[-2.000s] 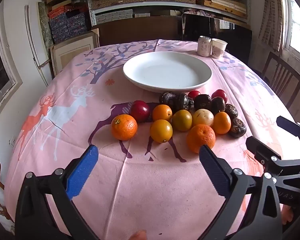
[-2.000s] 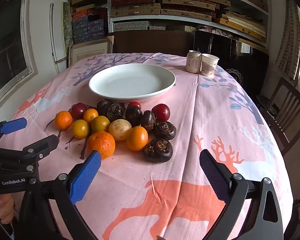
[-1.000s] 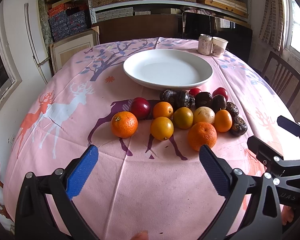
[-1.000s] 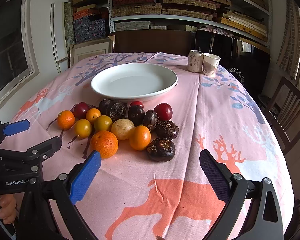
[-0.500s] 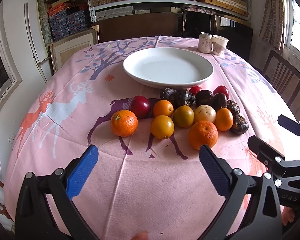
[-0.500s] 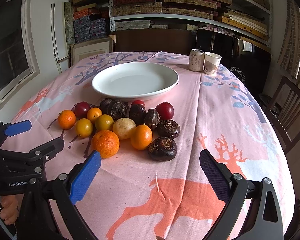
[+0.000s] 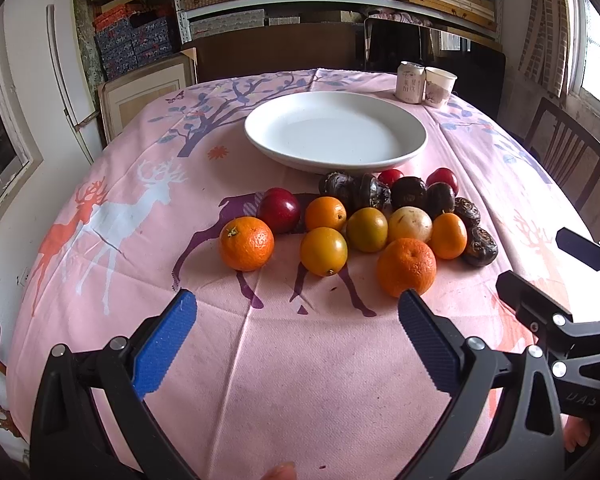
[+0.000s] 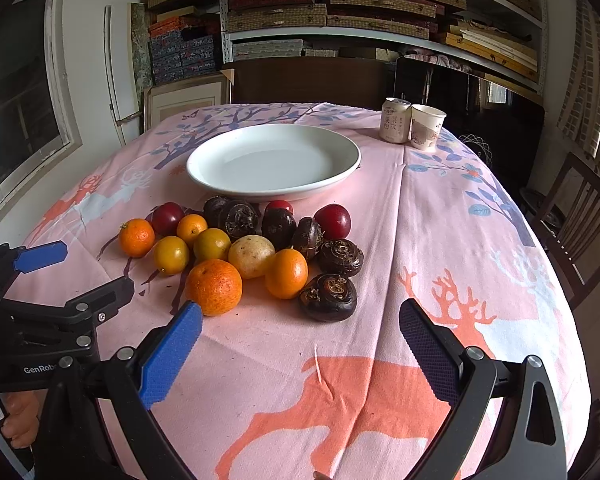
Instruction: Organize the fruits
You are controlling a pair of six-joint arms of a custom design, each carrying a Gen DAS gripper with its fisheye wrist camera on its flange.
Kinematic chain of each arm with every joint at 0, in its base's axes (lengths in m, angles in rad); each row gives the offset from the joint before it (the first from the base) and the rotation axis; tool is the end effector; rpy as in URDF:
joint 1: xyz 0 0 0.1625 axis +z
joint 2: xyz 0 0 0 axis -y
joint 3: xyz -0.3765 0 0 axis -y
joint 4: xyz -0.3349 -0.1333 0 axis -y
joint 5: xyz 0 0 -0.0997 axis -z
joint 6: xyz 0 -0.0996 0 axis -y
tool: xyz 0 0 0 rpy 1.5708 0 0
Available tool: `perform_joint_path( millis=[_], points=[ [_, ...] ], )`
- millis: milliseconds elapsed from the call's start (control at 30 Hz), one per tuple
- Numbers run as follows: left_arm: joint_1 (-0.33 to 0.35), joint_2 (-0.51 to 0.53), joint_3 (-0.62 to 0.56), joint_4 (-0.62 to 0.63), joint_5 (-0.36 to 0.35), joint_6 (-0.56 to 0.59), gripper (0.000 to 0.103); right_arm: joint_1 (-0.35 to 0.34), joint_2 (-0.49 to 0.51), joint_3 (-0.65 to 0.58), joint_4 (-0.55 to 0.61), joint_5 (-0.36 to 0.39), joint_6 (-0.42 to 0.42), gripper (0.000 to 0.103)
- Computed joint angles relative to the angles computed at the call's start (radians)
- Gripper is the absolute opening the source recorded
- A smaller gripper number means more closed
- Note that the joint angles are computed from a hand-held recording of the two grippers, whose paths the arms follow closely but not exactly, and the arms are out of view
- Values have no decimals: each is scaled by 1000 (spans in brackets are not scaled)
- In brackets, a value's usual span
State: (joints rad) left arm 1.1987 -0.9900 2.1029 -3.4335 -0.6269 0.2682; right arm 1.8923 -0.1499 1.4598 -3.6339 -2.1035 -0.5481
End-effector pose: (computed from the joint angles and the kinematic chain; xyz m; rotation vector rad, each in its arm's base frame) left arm 0.0294 -0.5132 0.2020 0.2594 2.1173 -0.8773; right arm 0.2649 -0.5337 -0.0992 0.7765 -2.2871 0.8695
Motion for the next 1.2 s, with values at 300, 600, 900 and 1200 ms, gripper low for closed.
perform_joint_path(
  millis=[300,600,900,1200],
  points=[
    [-11,-1,3,24,9,-22,99,2,1,0,3,-2,3,99],
    [-9,-1,0,26,7,-22,99,4,1,3,2,-3,6,99],
    [-4,-2,0,38,6,-31,99,4,-1,6,8,-5,9,99],
    [-7,-6,-3,68,10,-49,99,1,0,2,11,-4,4,99]
  ],
)
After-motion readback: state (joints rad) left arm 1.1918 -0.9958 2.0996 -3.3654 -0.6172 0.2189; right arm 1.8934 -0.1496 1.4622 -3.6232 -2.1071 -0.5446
